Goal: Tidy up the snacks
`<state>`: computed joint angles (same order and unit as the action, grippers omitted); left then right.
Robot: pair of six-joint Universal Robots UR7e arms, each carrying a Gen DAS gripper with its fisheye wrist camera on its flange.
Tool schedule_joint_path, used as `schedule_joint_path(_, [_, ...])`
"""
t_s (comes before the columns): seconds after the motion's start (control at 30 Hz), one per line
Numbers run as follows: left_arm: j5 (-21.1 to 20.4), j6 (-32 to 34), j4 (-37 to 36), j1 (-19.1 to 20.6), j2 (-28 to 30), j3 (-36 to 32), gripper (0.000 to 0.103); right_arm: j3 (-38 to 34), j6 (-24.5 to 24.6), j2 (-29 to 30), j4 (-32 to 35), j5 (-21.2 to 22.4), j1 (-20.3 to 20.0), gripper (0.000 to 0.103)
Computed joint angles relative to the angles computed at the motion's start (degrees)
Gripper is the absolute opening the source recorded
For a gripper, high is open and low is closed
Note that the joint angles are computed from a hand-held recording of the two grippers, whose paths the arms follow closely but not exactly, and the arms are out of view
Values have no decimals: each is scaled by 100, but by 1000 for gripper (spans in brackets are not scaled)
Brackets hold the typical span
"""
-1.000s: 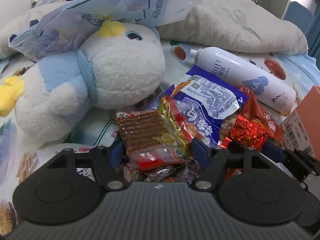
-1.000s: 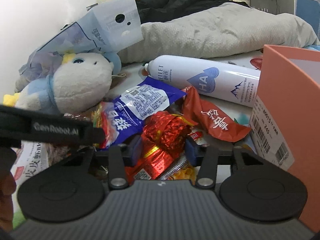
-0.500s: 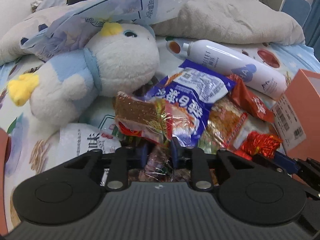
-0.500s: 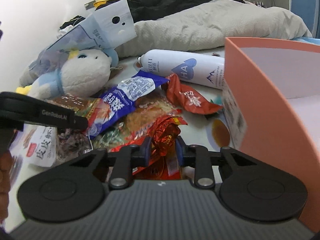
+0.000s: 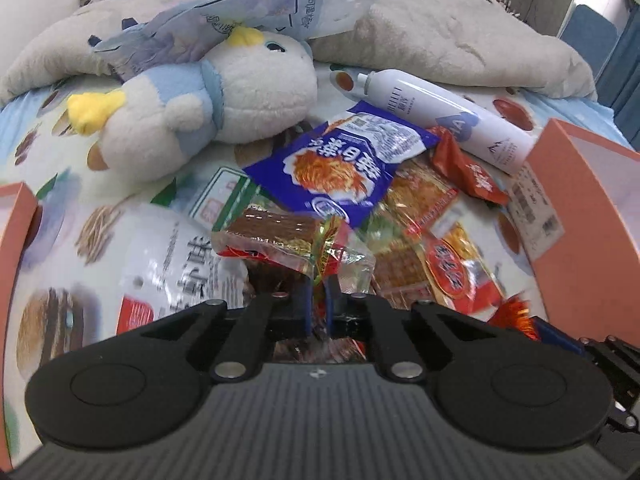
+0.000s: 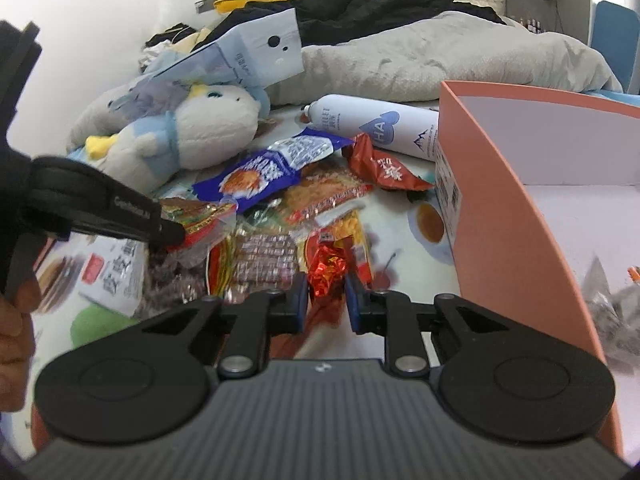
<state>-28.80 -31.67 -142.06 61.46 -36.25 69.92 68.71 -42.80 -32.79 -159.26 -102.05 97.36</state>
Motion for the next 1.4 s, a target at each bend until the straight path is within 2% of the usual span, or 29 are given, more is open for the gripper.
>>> schedule_joint_path(0.23, [-145,-386,-222,-204,-275,718,7,522,-251,-362,-143,-52,-54,21])
schedule_joint_path(0.5, [-303,-1129,-468,-427,-696,1679,7,1117,-336,-819,-12,2,-100,20])
schedule_joint_path(0.7, [-488,-1418,-631,-570,-1045,2361,7,1441,-401,-1052,169,93,-98,20])
schedule_joint_path(0.9, [-688,-1502,-1087,-598,-1265,2901,7,1615,-622,-899,-683,-125,-37,22])
schedule_joint_path(0.93, [-757,-1450,-1197,-580,-1296,2961,8,1600,-639,-863,-790,-165,-23,26])
schedule_joint_path(1.0, [-775,-1484,-1297,-568,-1347,3051,9,1588,-640,-817,-1005,-185,-6,60])
schedule_joint_path(1.03, [-826,-1415,-1403,-554,-1372,3095,14,1593,-626,-812,-1092,-124,-11,64])
schedule_joint_path(1.1, [-803,-1452,-1471,-533,-1398,3138,38,1527,-618,-771,-1096,-107,-6,63])
schedule_joint_path(1.13, [-761,-1486,-1489,-525,-1406,3154,61,1475,-625,-738,-1064,-126,-1,63])
schedule_joint_path(1.17, [-714,-1400,-1659,-525,-1397,3192,68,1414,-647,-690,-1061,-138,1,63])
schedule_joint_path(1.27, [-775,-985,-2215,-484,-1358,3238,72,1181,-713,-490,-1123,-173,2,62])
schedule_joint_path(1.4, [-957,-560,-2268,-401,-1281,3078,79,646,-348,-178,-787,-272,16,55])
